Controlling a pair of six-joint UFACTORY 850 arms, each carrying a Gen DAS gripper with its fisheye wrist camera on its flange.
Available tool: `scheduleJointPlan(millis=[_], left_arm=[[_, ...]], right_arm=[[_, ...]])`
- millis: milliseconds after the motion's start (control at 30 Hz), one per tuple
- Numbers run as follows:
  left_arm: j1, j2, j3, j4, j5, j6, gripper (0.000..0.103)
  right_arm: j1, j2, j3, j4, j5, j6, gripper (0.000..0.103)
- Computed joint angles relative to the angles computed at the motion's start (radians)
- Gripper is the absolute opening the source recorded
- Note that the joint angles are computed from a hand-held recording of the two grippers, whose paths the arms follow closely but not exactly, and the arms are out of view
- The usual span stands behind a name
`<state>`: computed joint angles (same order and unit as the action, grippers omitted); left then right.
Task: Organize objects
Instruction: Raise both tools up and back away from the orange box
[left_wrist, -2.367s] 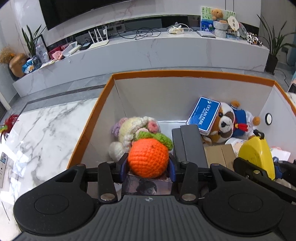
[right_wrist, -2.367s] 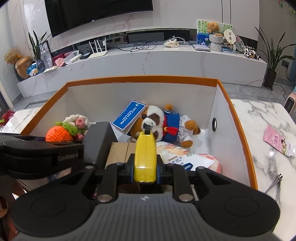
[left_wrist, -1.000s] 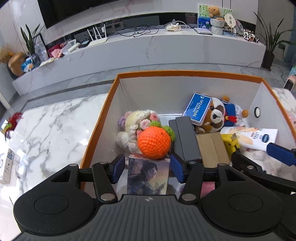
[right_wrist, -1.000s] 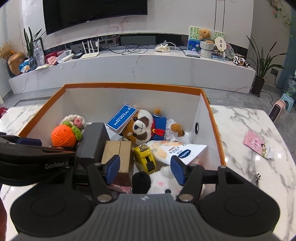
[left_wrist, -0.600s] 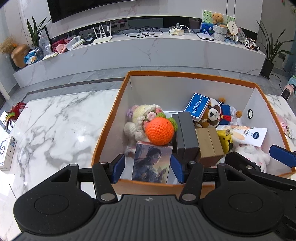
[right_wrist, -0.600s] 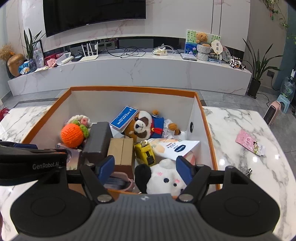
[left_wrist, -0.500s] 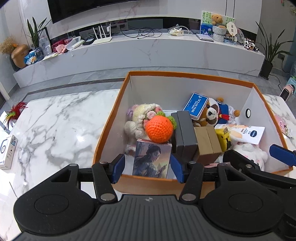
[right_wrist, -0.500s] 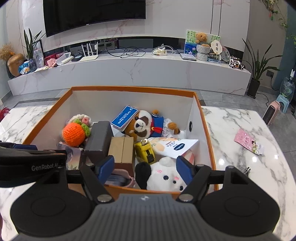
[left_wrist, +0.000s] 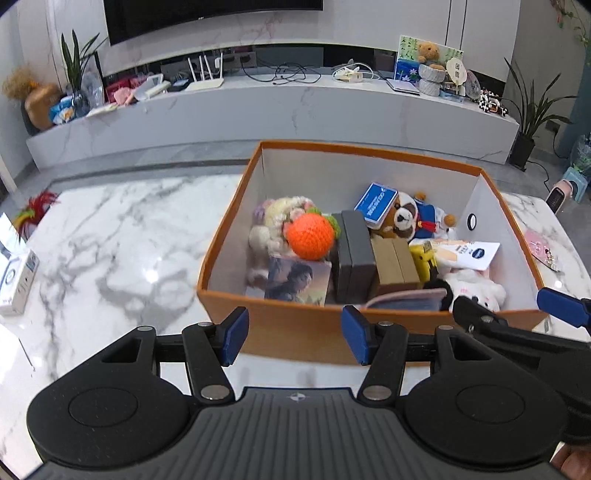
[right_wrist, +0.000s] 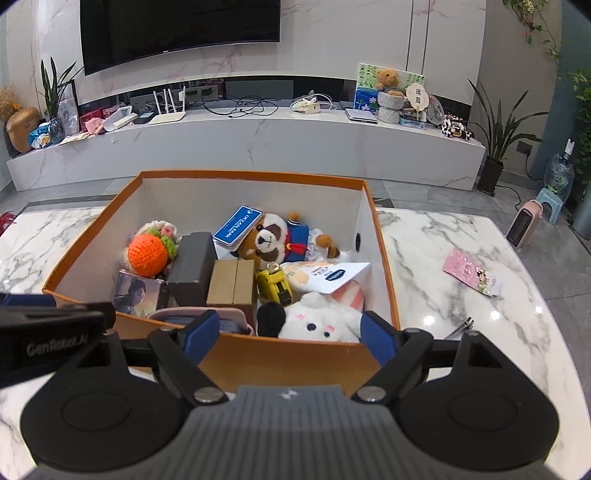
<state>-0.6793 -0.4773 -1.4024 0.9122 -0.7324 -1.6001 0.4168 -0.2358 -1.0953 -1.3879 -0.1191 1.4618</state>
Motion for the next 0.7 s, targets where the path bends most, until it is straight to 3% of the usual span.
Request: scheduleJointPlan(millis=[300, 700], left_arm=[[-0.02, -0.001, -0.015, 0.014, -0.077, 0.006, 0.067], [-0.028, 0.005, -0.022, -0.025, -0.119, 0.036, 0.069]], right_arm=[[0.013, 0.02, 0.01, 0.075, -0.027, -0.072, 0.088], [0.023, 0.038, 0.021, 0.082, -0.049, -0.086, 0.091]])
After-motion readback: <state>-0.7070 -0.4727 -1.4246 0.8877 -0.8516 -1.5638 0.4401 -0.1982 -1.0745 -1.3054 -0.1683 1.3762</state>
